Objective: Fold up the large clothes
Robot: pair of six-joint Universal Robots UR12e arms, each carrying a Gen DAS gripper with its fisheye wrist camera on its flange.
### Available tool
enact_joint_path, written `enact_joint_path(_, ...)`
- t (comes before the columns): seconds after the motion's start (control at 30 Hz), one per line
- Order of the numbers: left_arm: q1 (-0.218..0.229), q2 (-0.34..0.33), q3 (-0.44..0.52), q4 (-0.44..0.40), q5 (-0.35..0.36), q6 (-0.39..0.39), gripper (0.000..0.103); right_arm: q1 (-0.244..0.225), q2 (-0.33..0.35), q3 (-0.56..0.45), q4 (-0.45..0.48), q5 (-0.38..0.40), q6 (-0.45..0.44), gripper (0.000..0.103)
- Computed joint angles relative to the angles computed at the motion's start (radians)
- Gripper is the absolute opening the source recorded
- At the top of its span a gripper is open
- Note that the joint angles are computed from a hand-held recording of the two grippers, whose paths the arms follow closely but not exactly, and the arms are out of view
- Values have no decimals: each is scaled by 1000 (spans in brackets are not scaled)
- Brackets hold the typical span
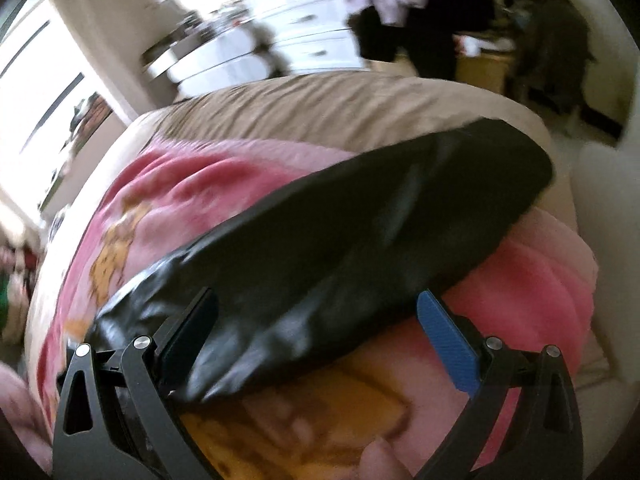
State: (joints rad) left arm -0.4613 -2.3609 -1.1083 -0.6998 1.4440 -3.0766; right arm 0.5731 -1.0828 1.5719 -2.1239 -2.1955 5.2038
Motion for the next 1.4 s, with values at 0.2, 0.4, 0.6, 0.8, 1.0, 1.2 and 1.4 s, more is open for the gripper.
enact_joint_path(0.2, 0, -4, 18, -29, 4, 9, 94, -16, -24, 87, -85, 30, 103, 99)
enact_joint_path(0.4, 8, 12, 3, -13, -2, 18, 94, -19, -34, 181, -299, -80, 157, 99)
enact_joint_path(0.6, 27, 25, -3, -29, -27, 17, 94, -13, -22, 244, -533, -225, 116, 25)
enact_joint_path(0.8, 53, 51, -16, 2, -57, -1, 94, -6, -3, 195, -675, -320, -207, 9)
enact_joint_path(1.0, 79, 73, -27, 7, -84, -21, 94, -6, 44, 54, -819, -337, -625, 8)
enact_joint_path(1.2, 115, 93, -42, 1, -169, -64, 94, -17, 122, -142, -889, -249, -980, 7)
enact_joint_path(1.4, 155, 106, -52, 10, -246, -113, 94, -7, 224, -348, -938, -105, -1296, 7)
